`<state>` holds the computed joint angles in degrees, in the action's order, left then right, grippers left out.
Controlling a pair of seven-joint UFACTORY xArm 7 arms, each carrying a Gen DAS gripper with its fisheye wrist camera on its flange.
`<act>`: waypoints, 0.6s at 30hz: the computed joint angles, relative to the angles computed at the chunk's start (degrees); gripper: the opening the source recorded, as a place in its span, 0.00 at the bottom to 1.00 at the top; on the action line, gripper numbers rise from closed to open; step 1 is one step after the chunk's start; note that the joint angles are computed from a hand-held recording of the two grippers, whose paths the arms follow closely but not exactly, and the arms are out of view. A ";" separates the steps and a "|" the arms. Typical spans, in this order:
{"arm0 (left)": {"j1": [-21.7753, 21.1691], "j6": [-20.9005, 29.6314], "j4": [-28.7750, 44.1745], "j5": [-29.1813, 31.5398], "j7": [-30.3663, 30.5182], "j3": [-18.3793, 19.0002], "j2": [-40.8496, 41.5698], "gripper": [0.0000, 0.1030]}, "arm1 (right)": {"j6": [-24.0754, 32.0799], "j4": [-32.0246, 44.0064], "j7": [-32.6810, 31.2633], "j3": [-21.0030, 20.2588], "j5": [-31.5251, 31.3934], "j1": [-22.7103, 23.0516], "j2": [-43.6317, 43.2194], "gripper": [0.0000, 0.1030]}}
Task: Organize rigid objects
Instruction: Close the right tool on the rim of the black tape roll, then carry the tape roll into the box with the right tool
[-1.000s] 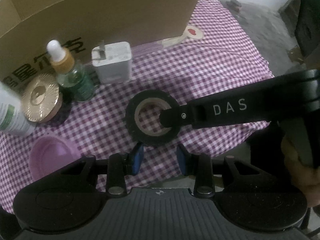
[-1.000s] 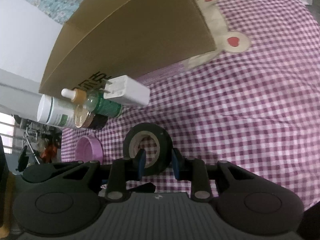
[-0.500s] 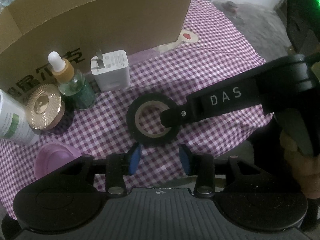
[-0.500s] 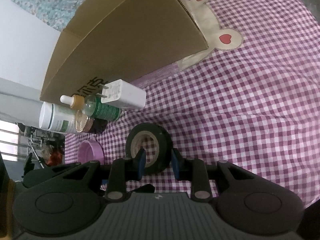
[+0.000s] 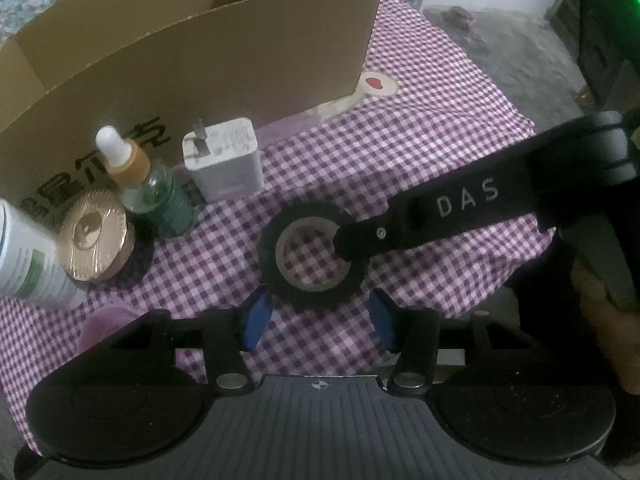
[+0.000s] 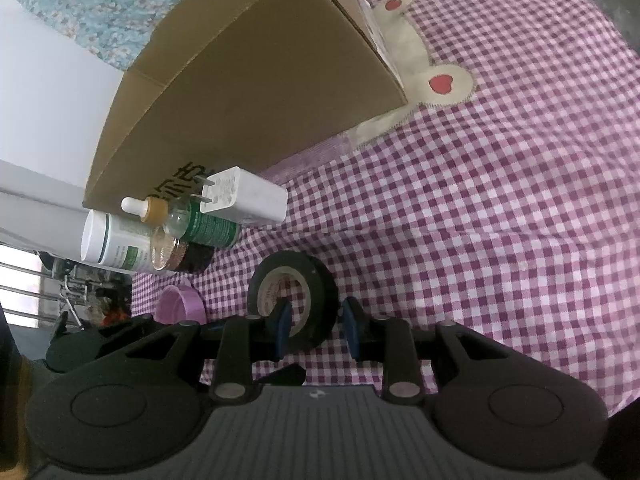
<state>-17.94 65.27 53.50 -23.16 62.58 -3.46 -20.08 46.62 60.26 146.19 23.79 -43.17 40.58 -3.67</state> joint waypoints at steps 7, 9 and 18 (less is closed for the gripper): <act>-0.62 -3.09 -1.07 0.92 -2.11 -1.11 -0.09 0.54 | 0.86 1.71 -5.92 -0.79 1.14 -0.09 1.45 0.30; -0.83 -3.76 -1.51 0.87 -2.28 -1.06 -0.45 0.55 | 2.16 2.82 -8.32 -1.07 1.85 0.17 2.10 0.30; -1.61 -4.61 -2.77 1.37 -4.08 -0.92 -2.23 0.54 | 4.30 3.26 -7.78 -1.79 1.02 1.63 2.82 0.22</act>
